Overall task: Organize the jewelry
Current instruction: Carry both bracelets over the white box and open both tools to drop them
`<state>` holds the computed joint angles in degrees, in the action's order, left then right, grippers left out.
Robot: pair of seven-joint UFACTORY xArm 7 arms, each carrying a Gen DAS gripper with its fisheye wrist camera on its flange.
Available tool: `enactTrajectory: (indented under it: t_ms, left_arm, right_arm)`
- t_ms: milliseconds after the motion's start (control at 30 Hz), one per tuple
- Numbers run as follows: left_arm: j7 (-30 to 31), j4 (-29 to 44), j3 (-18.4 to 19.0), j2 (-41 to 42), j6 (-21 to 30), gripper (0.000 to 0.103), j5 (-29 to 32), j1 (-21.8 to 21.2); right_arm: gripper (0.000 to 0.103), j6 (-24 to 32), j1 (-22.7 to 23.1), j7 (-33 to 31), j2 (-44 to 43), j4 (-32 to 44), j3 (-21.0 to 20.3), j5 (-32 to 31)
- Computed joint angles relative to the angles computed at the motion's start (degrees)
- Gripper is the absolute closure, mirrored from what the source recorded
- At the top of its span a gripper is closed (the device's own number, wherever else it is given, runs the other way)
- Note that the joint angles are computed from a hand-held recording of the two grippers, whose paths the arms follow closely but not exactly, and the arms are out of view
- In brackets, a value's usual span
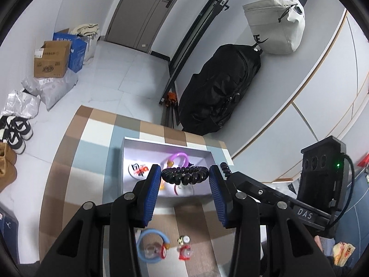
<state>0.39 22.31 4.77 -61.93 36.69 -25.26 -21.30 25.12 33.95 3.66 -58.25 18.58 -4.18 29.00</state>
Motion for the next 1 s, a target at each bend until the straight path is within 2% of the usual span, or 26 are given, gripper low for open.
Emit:
enactTrajectory:
  t_ms: [433, 667, 1000]
  left_arm:
    - [-0.52, 3.55, -0.1, 10.54, -3.97, 0.066, -0.71, -0.79]
    - [-0.47, 5.09, -0.12, 15.74, -3.68, 0.066, -1.97, -0.89]
    - [-0.74, 6.27, -1.61, 18.38, -3.23, 0.066, -2.19, -0.24]
  right_arm:
    - [0.056, -4.89, 2.62, -4.16, 10.05, 4.38, -4.59, 3.29]
    - [0.056, -5.13, 1.7, -5.84, 14.47, 5.88, -4.79, 5.72]
    - [0.055, -3.48, -0.16, -7.6, 17.35, 7.23, -3.78, 8.45]
